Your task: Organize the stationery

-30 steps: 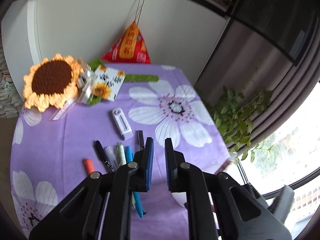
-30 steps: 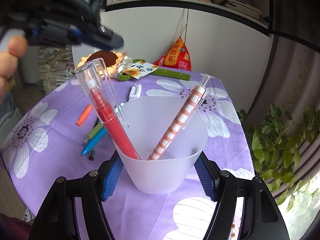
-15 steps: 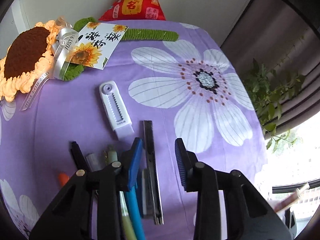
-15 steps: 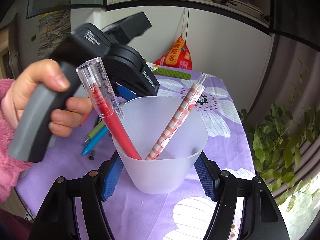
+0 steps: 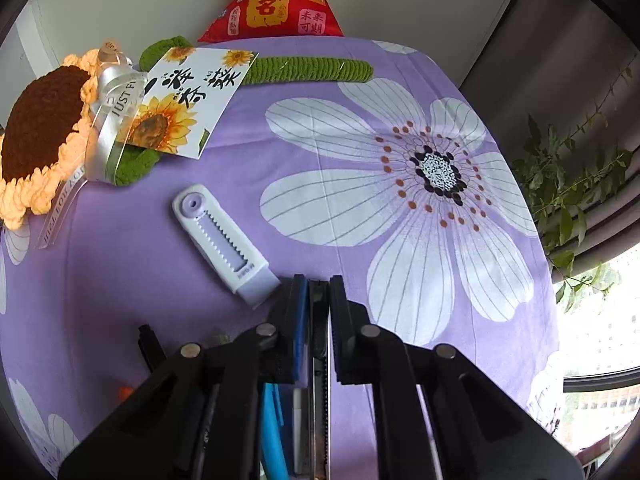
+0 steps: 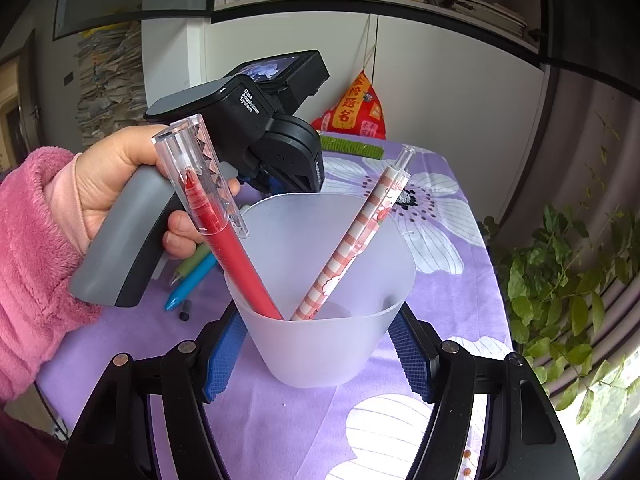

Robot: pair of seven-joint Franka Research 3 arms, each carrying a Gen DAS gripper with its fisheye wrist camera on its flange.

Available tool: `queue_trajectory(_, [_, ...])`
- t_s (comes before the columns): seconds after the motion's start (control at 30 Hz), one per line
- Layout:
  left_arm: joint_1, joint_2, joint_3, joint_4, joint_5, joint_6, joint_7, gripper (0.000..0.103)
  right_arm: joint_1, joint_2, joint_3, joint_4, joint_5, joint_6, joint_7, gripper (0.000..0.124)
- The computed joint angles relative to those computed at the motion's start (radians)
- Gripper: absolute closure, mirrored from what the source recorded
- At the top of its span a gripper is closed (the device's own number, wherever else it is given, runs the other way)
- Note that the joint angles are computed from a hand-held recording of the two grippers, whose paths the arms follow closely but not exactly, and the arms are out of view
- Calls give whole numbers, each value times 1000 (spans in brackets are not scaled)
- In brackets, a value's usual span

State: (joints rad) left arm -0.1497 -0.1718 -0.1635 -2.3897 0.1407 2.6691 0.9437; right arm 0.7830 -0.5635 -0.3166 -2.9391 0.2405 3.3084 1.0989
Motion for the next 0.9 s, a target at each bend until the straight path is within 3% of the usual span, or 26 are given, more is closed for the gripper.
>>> queue_trajectory(0.2, [-13, -136, 5, -92, -5, 49, -14, 94, 5, 3, -9, 0, -5, 4, 0, 53])
queue_trajectory(0.43, [-48, -380, 5, -219, -12, 105, -41, 94, 0, 5, -3, 1, -6, 1, 7, 53])
queue_trajectory(0.87, [-103, -594, -26, -228, 46, 74, -71, 95, -48, -4, 56, -7, 5, -14, 19, 53])
queue_trajectory(0.9, [-110, -607, -29, -226, 52, 73, -69, 98, -51, -4, 60, -8, 6, -12, 18, 53])
